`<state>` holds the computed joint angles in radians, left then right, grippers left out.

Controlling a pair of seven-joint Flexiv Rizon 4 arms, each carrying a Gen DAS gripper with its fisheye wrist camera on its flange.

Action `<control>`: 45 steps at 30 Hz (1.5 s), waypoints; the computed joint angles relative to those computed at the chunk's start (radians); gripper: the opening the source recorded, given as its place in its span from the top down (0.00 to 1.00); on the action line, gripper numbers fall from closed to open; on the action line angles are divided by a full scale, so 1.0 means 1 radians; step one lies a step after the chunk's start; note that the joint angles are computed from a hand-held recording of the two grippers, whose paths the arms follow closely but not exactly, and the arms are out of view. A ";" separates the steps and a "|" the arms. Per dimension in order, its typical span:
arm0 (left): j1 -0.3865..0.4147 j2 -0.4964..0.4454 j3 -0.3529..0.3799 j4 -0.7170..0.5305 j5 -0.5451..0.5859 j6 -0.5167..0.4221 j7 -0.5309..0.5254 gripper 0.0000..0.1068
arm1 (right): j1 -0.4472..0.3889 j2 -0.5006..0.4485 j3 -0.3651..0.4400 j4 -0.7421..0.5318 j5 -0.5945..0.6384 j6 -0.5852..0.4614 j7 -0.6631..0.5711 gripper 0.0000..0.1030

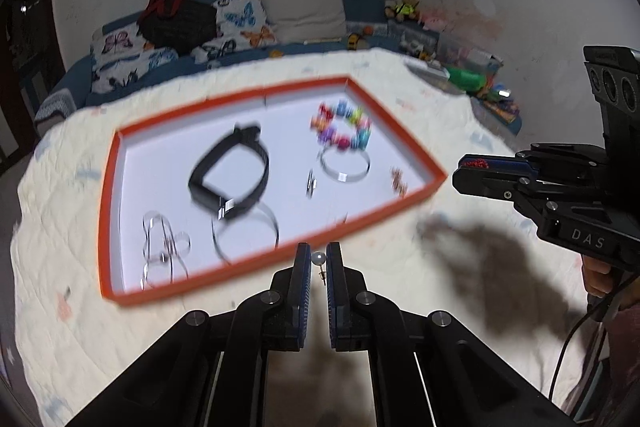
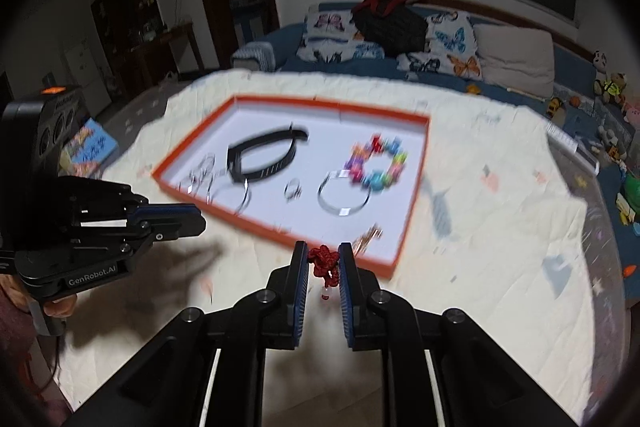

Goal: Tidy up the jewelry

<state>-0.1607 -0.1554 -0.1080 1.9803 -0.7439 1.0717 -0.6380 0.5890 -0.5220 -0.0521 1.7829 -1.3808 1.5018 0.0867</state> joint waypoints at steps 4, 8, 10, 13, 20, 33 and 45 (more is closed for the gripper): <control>0.000 -0.030 -0.011 -0.065 0.016 0.007 -0.010 0.93 | -0.018 0.007 -0.010 -0.024 -0.014 0.011 0.013 0.83; 0.005 -0.069 -0.021 -0.129 0.039 -0.010 -0.034 0.93 | -0.035 -0.006 -0.012 -0.050 0.004 0.034 -0.003 0.83; 0.008 -0.091 -0.022 -0.158 0.065 -0.026 -0.059 0.93 | -0.035 -0.018 -0.012 -0.061 0.040 0.039 -0.031 0.83; 0.015 -0.125 -0.026 -0.197 0.096 -0.055 -0.097 0.93 | -0.019 -0.035 -0.016 -0.069 0.112 0.035 -0.096 0.83; 0.022 -0.187 -0.031 -0.236 0.172 -0.076 -0.153 0.93 | 0.005 -0.100 0.019 -0.105 0.322 -0.012 -0.286 0.83; 0.039 -0.237 -0.043 -0.268 0.225 -0.101 -0.197 0.93 | 0.037 -0.151 0.065 -0.139 0.596 -0.075 -0.515 0.83; 0.037 -0.242 -0.037 -0.279 0.252 -0.132 -0.228 0.92 | 0.104 -0.153 0.015 -0.145 0.742 -0.088 -0.629 0.83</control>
